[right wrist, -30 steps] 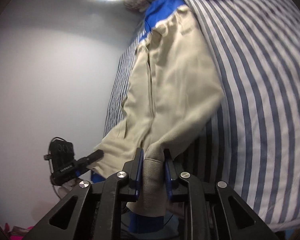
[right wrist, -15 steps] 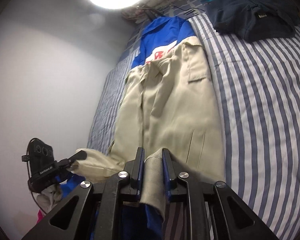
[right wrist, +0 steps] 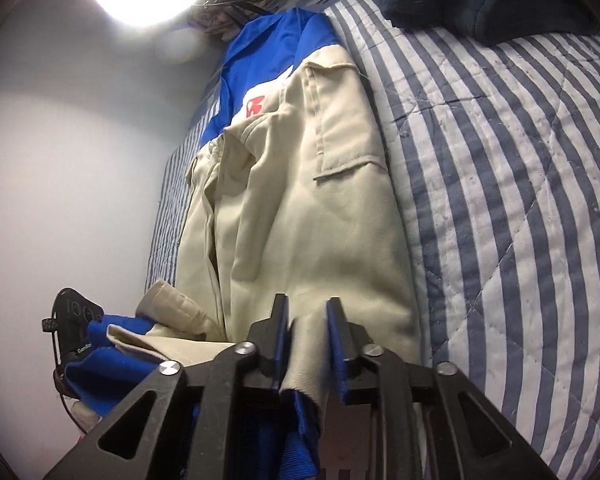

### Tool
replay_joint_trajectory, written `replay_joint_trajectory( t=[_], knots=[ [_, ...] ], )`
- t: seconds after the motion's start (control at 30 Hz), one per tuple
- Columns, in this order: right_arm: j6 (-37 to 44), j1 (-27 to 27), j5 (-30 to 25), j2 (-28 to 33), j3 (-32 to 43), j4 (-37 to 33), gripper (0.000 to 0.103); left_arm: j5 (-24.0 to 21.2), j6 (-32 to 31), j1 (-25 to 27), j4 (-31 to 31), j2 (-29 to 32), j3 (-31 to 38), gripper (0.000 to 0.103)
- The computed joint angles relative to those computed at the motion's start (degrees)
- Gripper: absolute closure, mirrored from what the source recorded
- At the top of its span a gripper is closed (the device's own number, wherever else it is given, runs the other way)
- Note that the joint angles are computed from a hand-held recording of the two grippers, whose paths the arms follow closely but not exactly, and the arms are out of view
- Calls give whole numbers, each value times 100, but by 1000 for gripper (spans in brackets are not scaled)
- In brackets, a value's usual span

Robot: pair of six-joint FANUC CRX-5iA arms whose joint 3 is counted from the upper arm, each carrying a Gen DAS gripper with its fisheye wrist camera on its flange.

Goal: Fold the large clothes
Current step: 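Lift the hem and fold it toward the blue collar with both tools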

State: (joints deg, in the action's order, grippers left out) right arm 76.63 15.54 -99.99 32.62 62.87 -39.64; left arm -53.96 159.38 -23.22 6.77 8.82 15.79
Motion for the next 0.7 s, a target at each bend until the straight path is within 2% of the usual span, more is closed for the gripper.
replay_joint_trajectory(
  t=[0.07,0.1,0.17,0.2,0.27,0.3,0.4,0.57,0.7],
  knots=[
    [-114,-70,147,-27,-34,-16,44,327,-52,92,288,-129,-283,71],
    [-218,-205,274,-80,-107,-208,43,409,1,99,270,-181,-332,67],
    [-338,-439,401,-124,-153,-584,42,379,285,42,-175,-291,-224,39],
    [-332,-535,450,-149,-168,-734,41,348,396,29,-333,-350,-182,36],
    [-181,-640,457,-191,-179,-897,41,609,364,57,-416,-555,-343,35],
    [-17,-661,423,-229,-194,-888,42,602,276,66,-468,-606,-345,35],
    [590,-585,325,-391,-362,-557,46,20,-11,-69,-984,-630,-47,35],
    [1591,-544,116,-732,-958,-291,52,101,-711,-31,-399,-689,-554,43],
    [1839,-392,221,-888,-1278,-34,53,100,-1095,-80,-109,-541,-620,43]
  ],
)
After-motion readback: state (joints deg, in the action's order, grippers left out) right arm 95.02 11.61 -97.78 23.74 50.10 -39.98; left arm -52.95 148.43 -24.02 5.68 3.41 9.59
